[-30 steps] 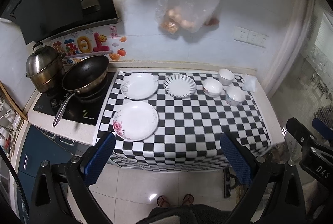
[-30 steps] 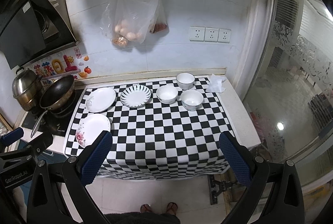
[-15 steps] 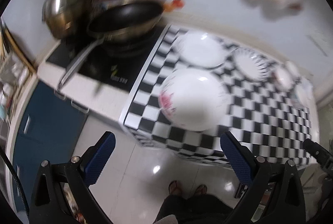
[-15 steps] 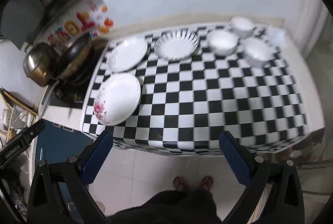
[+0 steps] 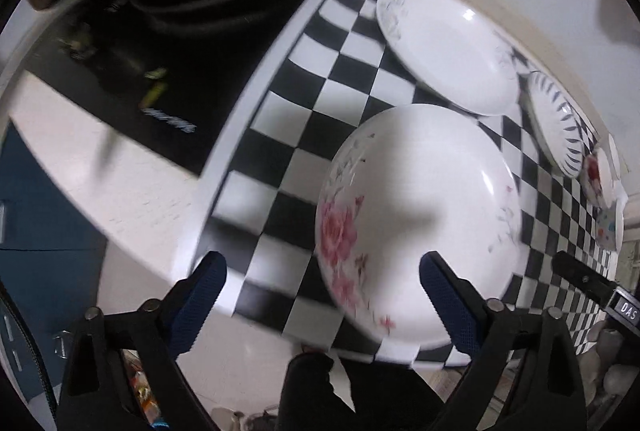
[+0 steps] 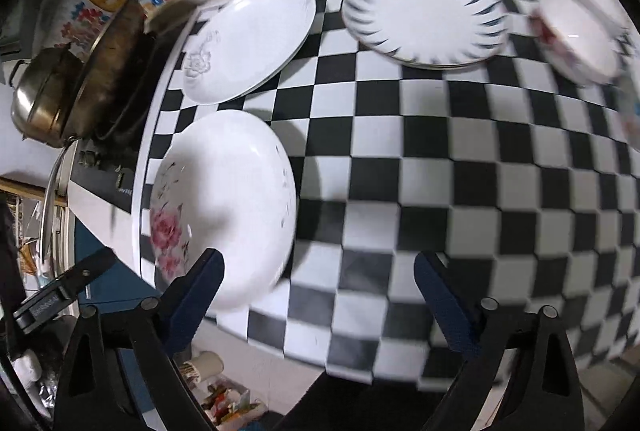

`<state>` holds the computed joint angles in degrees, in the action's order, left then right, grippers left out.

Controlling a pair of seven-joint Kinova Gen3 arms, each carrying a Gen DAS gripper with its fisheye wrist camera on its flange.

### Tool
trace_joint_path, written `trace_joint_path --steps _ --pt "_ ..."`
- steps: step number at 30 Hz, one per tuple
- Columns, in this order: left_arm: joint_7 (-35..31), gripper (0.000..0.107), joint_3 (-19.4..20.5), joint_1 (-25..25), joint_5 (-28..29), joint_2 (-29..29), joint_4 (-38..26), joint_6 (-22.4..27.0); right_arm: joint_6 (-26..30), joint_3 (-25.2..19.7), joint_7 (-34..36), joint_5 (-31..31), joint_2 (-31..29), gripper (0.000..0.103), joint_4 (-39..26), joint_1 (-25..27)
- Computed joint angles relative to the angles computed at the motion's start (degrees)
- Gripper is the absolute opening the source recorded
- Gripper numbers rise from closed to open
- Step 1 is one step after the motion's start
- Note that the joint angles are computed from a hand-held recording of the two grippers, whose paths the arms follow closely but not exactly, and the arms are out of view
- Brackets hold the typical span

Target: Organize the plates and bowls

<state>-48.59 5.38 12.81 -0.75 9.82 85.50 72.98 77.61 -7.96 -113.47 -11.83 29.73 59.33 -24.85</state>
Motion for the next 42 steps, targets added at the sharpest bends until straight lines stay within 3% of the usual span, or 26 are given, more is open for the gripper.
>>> trace_joint_path --steps 2,4,6,12,16,19,28,38,42 --pt "-2.35 0.078 -0.32 -1.32 1.38 2.5 -0.72 -0.86 1.48 -0.7 1.34 -1.63 4.3 0.087 -3.57 0.89" --pt "-3.97 0.06 -0.42 -1.75 1.7 4.73 -2.08 -0.4 4.31 -1.18 2.38 -2.74 8.59 0.074 -7.97 1.06" --pt "-6.27 0.051 -0.42 -2.37 2.71 6.69 -3.2 -0.06 6.53 -1.51 3.32 -3.62 11.66 0.062 -11.48 0.93" --pt "-11.72 0.04 0.27 -3.69 5.9 9.58 -4.03 0.24 12.16 -1.61 4.11 -5.22 17.91 0.029 -20.05 0.09" --pt "-13.31 0.04 -0.38 -2.4 4.94 9.8 -4.5 0.84 13.26 -2.57 4.28 -7.65 20.03 0.014 -22.02 0.27" --pt "-13.65 0.04 -0.71 -2.87 5.97 8.87 -3.39 -0.07 14.55 -1.96 4.11 -7.14 20.81 0.014 -24.14 -0.78" --pt "-13.79 0.04 -0.61 -2.27 5.19 7.71 -5.27 1.41 12.33 -2.29 5.96 -8.52 17.39 0.015 -18.37 1.43" --pt "-15.76 0.04 0.85 0.64 4.86 9.74 -12.13 4.34 9.92 -1.48 6.88 -9.51 9.63 0.015 -9.55 6.69" --pt "-13.72 0.04 1.76 5.14 4.36 12.17 -17.13 6.17 8.91 -0.84 7.04 -9.94 7.01 0.015 -6.28 9.42"
